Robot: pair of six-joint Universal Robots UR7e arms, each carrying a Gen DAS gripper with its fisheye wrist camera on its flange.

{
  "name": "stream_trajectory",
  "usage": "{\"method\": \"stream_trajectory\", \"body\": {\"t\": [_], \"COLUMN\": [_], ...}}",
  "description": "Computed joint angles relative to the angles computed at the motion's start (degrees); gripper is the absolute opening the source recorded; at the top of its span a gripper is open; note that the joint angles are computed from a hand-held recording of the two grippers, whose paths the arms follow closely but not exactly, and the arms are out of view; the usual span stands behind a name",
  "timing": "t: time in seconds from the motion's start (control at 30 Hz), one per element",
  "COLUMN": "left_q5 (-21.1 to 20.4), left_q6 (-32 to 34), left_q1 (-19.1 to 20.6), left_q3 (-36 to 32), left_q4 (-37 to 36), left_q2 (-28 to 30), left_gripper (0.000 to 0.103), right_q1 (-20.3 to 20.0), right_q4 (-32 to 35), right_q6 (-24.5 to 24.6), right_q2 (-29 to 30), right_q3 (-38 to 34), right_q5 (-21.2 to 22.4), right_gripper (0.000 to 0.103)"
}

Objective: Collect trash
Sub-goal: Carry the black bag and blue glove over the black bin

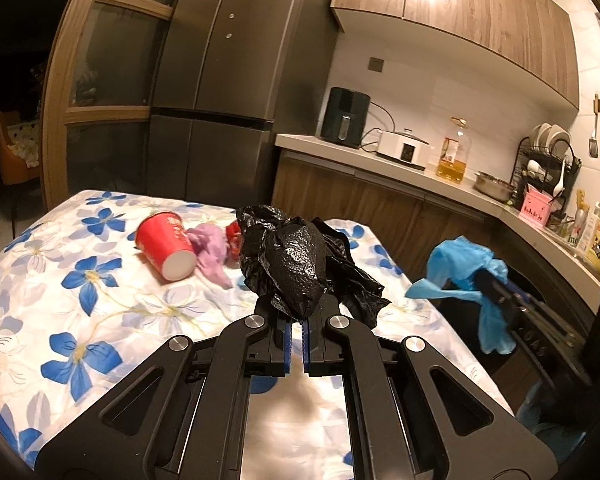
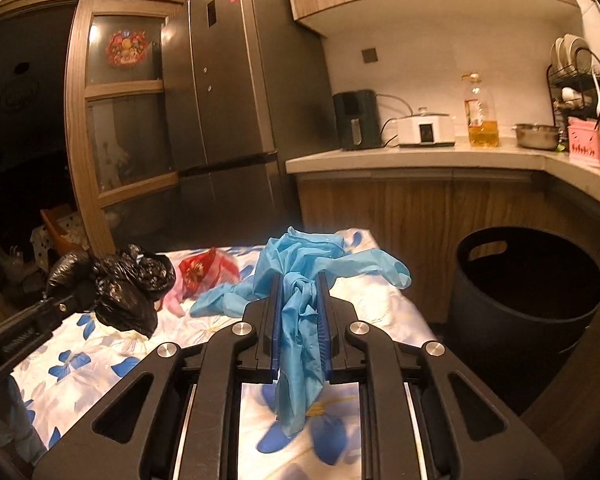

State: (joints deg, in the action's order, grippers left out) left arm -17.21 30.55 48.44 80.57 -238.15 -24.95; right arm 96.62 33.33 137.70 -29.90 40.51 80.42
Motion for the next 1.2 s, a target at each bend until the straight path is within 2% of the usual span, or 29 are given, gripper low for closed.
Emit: {"method": "stream_trajectory", "body": {"t": [0.3, 0.63, 0.87, 1.2], "left_q5": [-1.97, -5.46, -8.81, -14.7], "left_q6": [-2.14, -1.19, -0.92, 0.84], "left_q1": [0.33, 1.09, 1.74, 2.52], "left_q3": [-4.39, -13.32, -20.17, -33.49], "left_q4": [6.56, 14.89, 21.24, 30.84], "left_q2": [2.35, 6.72, 10.08, 16.6], "left_gripper": [0.002, 0.002, 0.002, 0.002], "right_q1": [-1.44, -2.89, -3.91, -5.12], "right_q4": [-2.58, -5.26, -6.97, -8.28], "right_q6": [0.27, 1.73, 3.31, 6.13], "right_q2": [-2.88, -4.43, -4.75, -3.82], "right_q3": [1.5, 0.23, -1.54, -6.47], "right_q5": [0.02, 0.71, 1.47, 3.51], "right_gripper": [0.016, 0.016, 0.016, 0.016]}}
